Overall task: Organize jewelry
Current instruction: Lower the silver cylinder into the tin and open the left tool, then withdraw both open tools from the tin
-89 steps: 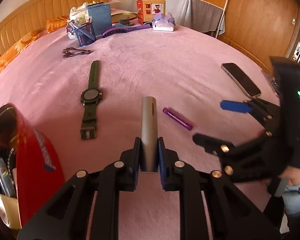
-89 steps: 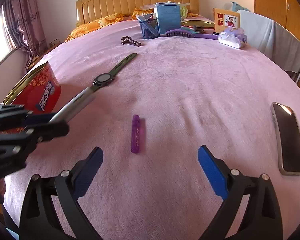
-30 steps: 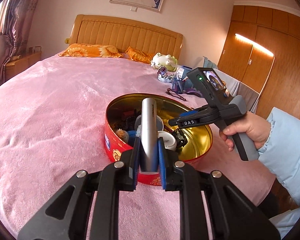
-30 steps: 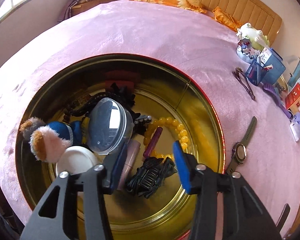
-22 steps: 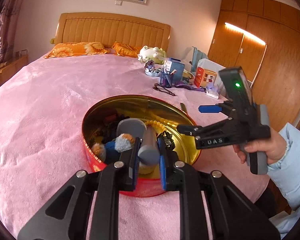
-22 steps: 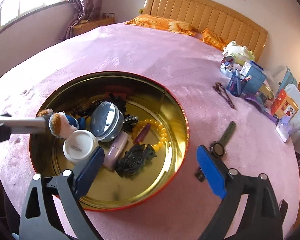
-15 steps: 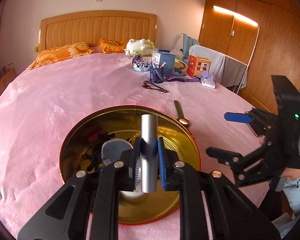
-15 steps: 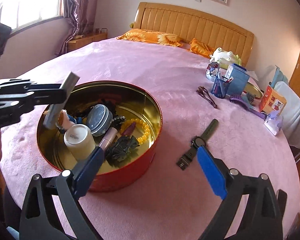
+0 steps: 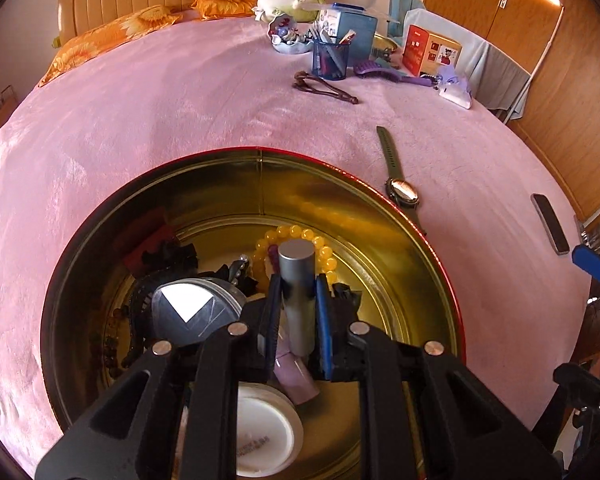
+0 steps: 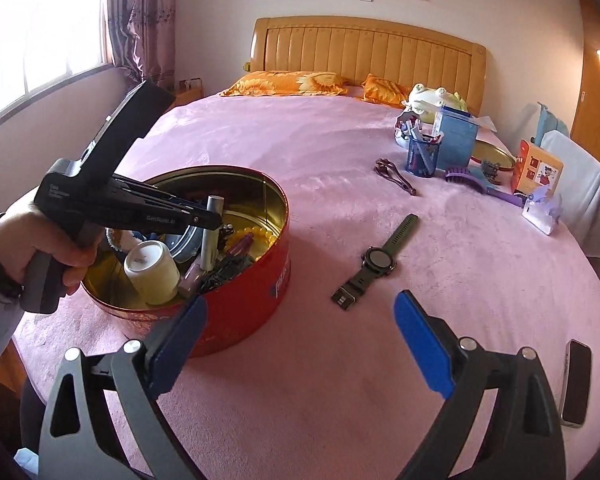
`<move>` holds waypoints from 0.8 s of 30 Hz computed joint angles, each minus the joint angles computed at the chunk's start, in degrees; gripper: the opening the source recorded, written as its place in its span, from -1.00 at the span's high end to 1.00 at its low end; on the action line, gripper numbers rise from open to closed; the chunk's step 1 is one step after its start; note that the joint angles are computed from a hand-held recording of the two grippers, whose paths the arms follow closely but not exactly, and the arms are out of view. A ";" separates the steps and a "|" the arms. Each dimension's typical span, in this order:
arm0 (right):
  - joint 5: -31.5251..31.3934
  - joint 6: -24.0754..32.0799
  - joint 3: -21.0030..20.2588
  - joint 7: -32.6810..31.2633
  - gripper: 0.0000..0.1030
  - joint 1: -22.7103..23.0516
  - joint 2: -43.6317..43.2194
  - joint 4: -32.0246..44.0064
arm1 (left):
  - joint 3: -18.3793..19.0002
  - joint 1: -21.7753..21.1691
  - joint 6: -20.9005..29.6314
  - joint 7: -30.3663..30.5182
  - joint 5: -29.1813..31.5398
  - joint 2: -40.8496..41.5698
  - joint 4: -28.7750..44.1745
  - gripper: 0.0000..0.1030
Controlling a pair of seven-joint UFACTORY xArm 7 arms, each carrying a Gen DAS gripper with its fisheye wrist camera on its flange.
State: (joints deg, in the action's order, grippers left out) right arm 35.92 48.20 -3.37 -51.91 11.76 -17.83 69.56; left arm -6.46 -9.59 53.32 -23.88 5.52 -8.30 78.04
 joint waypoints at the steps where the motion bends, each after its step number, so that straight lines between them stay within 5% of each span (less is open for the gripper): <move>1: 0.09 0.11 -0.21 0.03 -0.85 -0.14 0.04 -0.02 | 0.01 -0.03 0.43 0.00 -0.19 0.38 0.49 0.65; 2: 0.12 0.17 -0.37 0.06 -0.85 -0.31 0.15 -0.01 | -0.03 -0.10 1.15 0.07 -0.19 0.75 0.90 0.60; 5: -0.04 0.05 -0.54 0.56 -0.85 -0.93 0.61 -0.02 | -0.21 -0.20 1.06 -0.83 0.90 0.54 0.87 -0.32; 10: -0.65 -0.22 -0.33 1.72 -0.85 -1.75 0.99 -0.43 | -0.54 -0.05 -4.09 -4.10 1.89 -4.14 -3.79 -0.35; 12: -1.47 -0.97 0.11 2.33 -0.85 -2.00 1.61 -0.33 | -1.12 0.08 -6.11 -5.07 2.31 -6.91 -6.07 -0.55; 17: -5.26 -3.71 1.94 8.03 -0.85 -3.08 5.62 1.79 | -3.70 0.64 -8.14 -6.06 6.29 -9.81 -7.34 -0.68; 24: -12.82 -2.52 5.08 21.33 -0.85 -4.66 19.42 15.30 | -6.89 1.54 -4.12 -9.55 16.00 -5.45 -0.97 -0.69</move>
